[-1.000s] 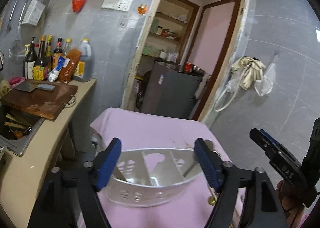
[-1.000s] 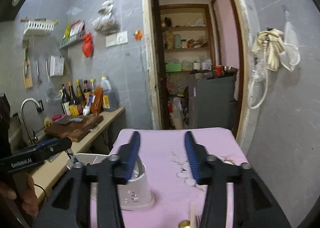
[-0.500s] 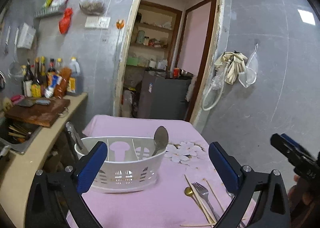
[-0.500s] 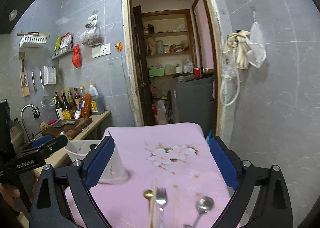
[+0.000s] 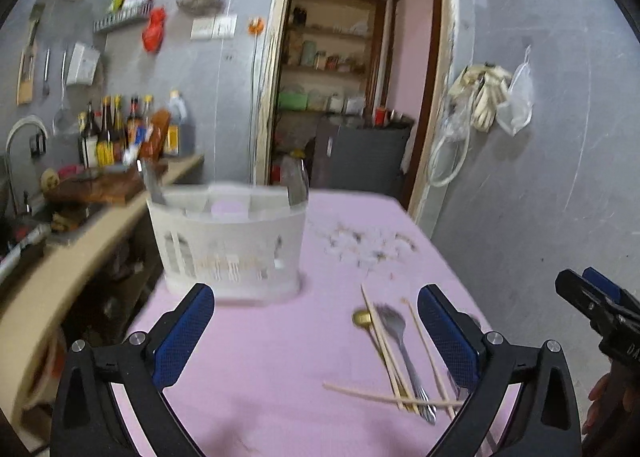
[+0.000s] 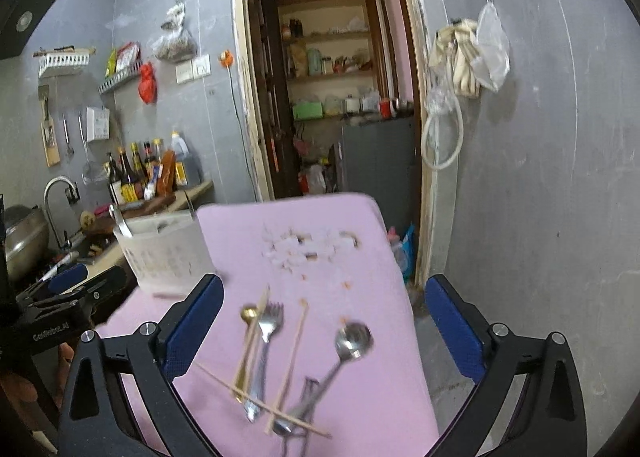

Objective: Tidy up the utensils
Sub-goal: 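Move the left tool back over the utensils and open its fingers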

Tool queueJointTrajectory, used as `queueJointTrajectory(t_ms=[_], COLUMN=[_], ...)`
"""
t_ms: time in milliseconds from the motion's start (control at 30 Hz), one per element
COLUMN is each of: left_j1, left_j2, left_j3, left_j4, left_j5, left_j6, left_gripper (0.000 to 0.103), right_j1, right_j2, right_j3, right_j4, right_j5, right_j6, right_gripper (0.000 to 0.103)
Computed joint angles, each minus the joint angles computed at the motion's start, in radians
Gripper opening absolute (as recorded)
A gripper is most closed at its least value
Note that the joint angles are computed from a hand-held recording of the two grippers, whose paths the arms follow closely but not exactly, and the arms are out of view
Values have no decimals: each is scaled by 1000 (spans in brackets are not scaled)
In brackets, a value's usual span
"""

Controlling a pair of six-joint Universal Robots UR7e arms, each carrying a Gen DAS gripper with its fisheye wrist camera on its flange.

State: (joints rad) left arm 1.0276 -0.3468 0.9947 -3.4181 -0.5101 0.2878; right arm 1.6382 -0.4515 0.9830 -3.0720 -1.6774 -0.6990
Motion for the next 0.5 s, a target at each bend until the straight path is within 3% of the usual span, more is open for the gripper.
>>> queueJointTrajectory(t_ms=[100, 267, 367, 500], left_j1=[10, 21, 31, 45], left_j2=[-1, 46, 59, 21], left_j3=[16, -23, -29, 10], left_j4=[83, 120, 209, 376], left_j5=[12, 62, 79, 20], left_j6=[-129, -201, -296, -450], left_gripper=[102, 102, 102, 102], right_j1=[-23, -60, -78, -90], right_j2=[12, 49, 77, 110], right_j3=[-5, -44, -84, -148], right_j4=[23, 59, 97, 171], right_j5=[-4, -1, -3, 1], right_j6=[-15, -43, -45, -43], right_gripper=[99, 99, 99, 99])
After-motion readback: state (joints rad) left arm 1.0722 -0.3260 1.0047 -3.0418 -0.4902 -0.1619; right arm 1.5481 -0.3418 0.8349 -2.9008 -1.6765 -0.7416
